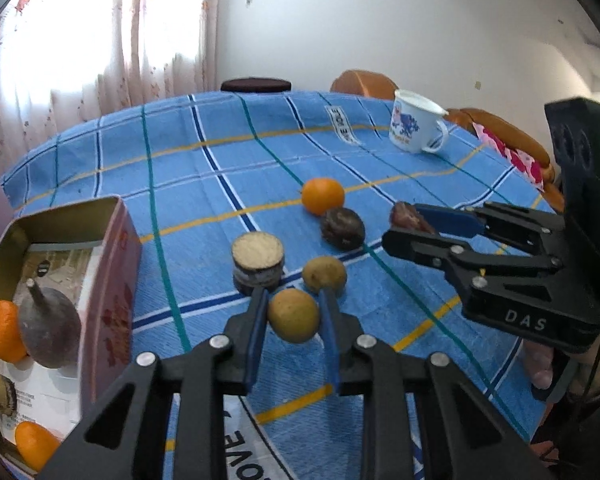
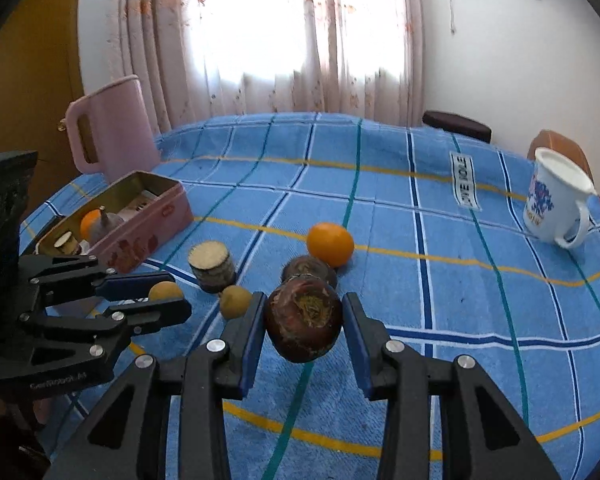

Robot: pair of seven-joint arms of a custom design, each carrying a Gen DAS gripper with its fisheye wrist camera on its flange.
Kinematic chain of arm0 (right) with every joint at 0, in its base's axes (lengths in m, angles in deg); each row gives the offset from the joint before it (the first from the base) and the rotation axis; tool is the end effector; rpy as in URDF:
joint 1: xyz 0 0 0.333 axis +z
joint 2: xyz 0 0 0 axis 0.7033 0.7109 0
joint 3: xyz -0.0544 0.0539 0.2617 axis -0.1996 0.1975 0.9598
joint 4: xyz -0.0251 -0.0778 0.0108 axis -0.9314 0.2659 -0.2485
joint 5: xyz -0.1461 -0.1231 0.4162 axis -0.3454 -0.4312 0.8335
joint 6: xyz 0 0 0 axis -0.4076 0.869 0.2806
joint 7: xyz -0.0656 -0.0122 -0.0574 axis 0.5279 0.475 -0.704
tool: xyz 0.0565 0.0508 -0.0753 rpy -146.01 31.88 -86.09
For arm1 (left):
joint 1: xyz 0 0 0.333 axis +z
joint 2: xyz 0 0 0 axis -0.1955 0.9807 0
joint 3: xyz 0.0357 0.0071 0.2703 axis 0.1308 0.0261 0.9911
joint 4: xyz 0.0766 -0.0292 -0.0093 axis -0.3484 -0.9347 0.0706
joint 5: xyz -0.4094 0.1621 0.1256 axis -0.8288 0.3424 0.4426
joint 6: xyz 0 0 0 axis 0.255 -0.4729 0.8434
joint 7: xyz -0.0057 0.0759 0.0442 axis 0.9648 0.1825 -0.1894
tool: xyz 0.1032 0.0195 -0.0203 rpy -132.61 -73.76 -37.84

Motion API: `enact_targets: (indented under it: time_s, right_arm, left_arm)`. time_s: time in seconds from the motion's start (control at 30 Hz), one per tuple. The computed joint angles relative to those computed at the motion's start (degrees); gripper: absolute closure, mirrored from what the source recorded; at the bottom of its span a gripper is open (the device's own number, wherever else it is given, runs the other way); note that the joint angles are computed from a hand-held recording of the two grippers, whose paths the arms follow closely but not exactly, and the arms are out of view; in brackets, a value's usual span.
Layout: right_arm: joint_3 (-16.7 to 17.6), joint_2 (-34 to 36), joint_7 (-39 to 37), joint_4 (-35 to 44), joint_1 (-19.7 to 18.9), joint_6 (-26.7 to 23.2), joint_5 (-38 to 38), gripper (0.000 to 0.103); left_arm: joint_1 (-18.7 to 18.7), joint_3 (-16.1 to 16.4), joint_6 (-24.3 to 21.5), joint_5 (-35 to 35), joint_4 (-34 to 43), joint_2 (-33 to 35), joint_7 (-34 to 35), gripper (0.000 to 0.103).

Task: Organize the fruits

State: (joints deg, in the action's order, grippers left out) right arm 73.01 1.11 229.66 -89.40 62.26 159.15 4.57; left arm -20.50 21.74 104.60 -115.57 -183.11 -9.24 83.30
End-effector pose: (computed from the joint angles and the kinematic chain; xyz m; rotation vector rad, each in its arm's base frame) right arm 0.5099 0.2908 0.4721 -1.5577 1.8238 -0.8937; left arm 0.6148 -0.2196 0.4683 -0.8697 2.6022 -1.2016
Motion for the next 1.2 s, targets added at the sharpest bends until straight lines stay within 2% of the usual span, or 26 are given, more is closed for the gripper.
enact_targets:
  time_s: [0.23, 0.63, 1.2]
  right_arm:
    - [1.18, -1.12, 3.24, -0.73, -0.46, 0.63, -5.23, 0.063]
    - [2.66, -2.85, 8.7, -1.98, -1.26, 2.1, -13.01, 0.063]
    - [4.41, -4.78, 14.8, -3.08, -0.98, 0.52, -23.01, 0.063]
  left_arm:
    - [-0.55, 0.33, 4.67, -6.11, -2.66, -2.28, 4.6, 0.076]
    - [-2.01, 1.59, 9.91, -16.8, -6.03, -5.5, 12.75, 0.076]
    - [-3.71, 2.56, 14.48, -26.22, -8.43, -7.95, 20.78, 0.076]
